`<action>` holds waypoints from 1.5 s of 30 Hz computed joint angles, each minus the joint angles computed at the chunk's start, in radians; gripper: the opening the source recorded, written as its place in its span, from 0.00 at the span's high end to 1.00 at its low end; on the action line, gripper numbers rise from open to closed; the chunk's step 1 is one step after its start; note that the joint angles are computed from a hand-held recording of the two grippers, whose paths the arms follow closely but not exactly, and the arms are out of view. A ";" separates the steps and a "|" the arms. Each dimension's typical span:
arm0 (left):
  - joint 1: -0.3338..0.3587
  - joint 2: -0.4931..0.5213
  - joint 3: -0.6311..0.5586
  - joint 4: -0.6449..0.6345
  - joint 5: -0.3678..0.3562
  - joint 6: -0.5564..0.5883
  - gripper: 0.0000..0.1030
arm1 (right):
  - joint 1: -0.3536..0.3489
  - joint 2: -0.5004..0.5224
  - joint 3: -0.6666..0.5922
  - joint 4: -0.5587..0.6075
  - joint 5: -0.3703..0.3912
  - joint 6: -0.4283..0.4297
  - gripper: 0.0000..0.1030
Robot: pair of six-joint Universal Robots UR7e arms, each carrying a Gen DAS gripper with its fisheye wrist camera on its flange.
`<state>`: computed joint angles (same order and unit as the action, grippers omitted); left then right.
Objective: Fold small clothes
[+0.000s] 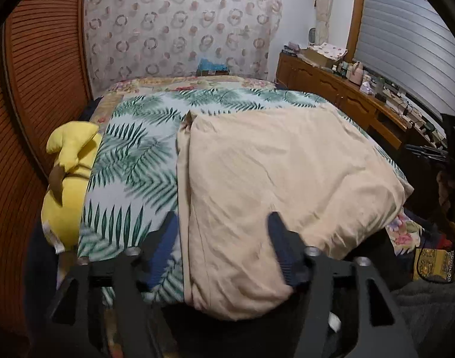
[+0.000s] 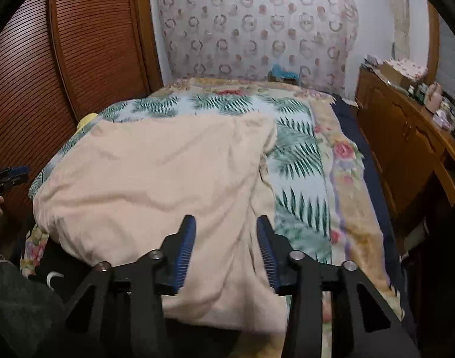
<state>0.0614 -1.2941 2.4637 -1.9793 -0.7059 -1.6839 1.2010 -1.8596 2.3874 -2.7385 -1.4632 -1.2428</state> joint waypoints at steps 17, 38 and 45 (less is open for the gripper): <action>0.481 0.104 -0.121 -0.540 0.200 0.713 0.33 | 0.278 0.643 -0.349 -0.327 -0.282 0.226 0.46; 0.647 0.210 -0.209 -0.743 0.071 0.943 0.87 | 0.290 0.758 -0.481 -0.168 -0.304 0.258 0.93; 0.432 0.122 -0.124 -0.725 0.196 0.846 0.88 | 0.259 0.576 -0.257 -0.330 -0.141 0.107 0.94</action>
